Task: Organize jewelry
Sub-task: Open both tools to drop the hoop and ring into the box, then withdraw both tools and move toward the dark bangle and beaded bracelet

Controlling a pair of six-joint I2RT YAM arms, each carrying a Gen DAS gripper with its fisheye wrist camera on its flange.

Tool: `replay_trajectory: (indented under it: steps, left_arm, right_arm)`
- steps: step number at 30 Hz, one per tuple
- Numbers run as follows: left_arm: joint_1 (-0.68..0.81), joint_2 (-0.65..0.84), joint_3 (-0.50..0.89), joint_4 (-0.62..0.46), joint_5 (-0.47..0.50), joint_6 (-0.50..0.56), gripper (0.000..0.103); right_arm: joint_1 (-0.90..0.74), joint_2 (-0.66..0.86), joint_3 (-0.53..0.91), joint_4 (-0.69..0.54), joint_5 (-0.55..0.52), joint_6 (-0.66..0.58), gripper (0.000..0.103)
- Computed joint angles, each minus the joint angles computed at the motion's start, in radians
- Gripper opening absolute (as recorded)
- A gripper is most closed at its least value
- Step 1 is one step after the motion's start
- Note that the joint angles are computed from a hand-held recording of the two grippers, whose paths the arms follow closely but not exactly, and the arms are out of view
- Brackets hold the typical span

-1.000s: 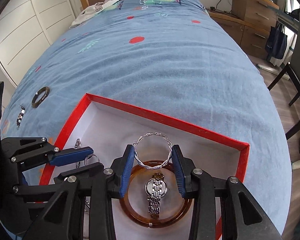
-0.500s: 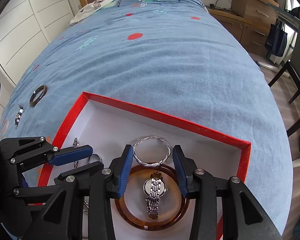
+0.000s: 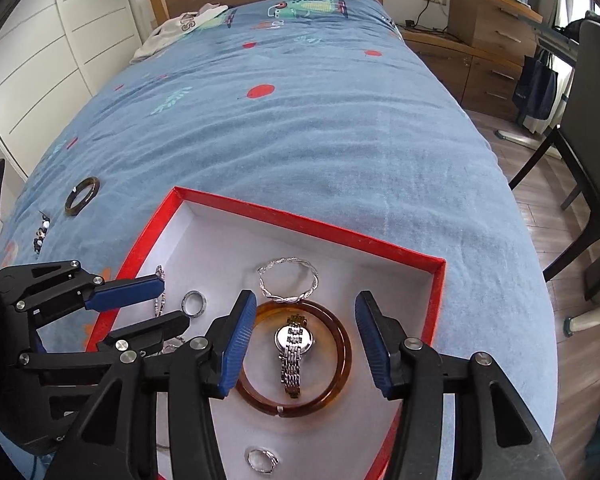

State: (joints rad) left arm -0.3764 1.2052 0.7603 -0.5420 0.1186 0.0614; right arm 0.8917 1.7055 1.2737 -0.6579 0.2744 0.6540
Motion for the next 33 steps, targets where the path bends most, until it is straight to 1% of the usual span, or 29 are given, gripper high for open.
replay_trajectory:
  steps: [6, 11, 13, 17, 20, 23, 25, 30, 32, 33]
  left_arm:
    - [0.000, -0.127, 0.030, -0.096, -0.020, -0.001, 0.040]
    - [0.029, -0.241, 0.054, -0.196, -0.015, 0.016, 0.045]
    - [0.046, -0.287, 0.063, -0.236, -0.012, 0.029, 0.046]
    - [0.120, -0.371, 0.082, -0.327, 0.028, 0.069, 0.047]
    - [0.224, -0.429, 0.095, -0.396, 0.083, 0.127, 0.049]
    - [0.371, -0.471, 0.112, -0.473, 0.162, 0.221, 0.050]
    - [0.509, -0.488, 0.128, -0.535, 0.237, 0.318, 0.051]
    - [0.913, -0.468, 0.171, -0.701, 0.435, 0.634, 0.052]
    - [1.074, -0.439, 0.185, -0.770, 0.496, 0.783, 0.053]
    - [1.167, -0.420, 0.191, -0.811, 0.526, 0.875, 0.053]
  right_arm:
    - [0.052, -0.076, -0.004, -0.056, 0.053, 0.064, 0.053]
    - [0.128, -0.116, 0.030, -0.138, 0.118, 0.139, 0.057]
    - [0.162, -0.127, 0.047, -0.175, 0.145, 0.173, 0.058]
    - [0.228, -0.138, 0.093, -0.250, 0.190, 0.241, 0.058]
    - [0.280, -0.126, 0.143, -0.307, 0.222, 0.288, 0.058]
    - [0.335, -0.109, 0.195, -0.361, 0.248, 0.335, 0.058]
    - [0.367, -0.092, 0.228, -0.390, 0.262, 0.363, 0.059]
    - [0.436, -0.038, 0.306, -0.434, 0.283, 0.426, 0.059]
    - [0.460, -0.013, 0.337, -0.444, 0.287, 0.445, 0.059]
    - [0.471, -0.001, 0.353, -0.449, 0.288, 0.451, 0.059]
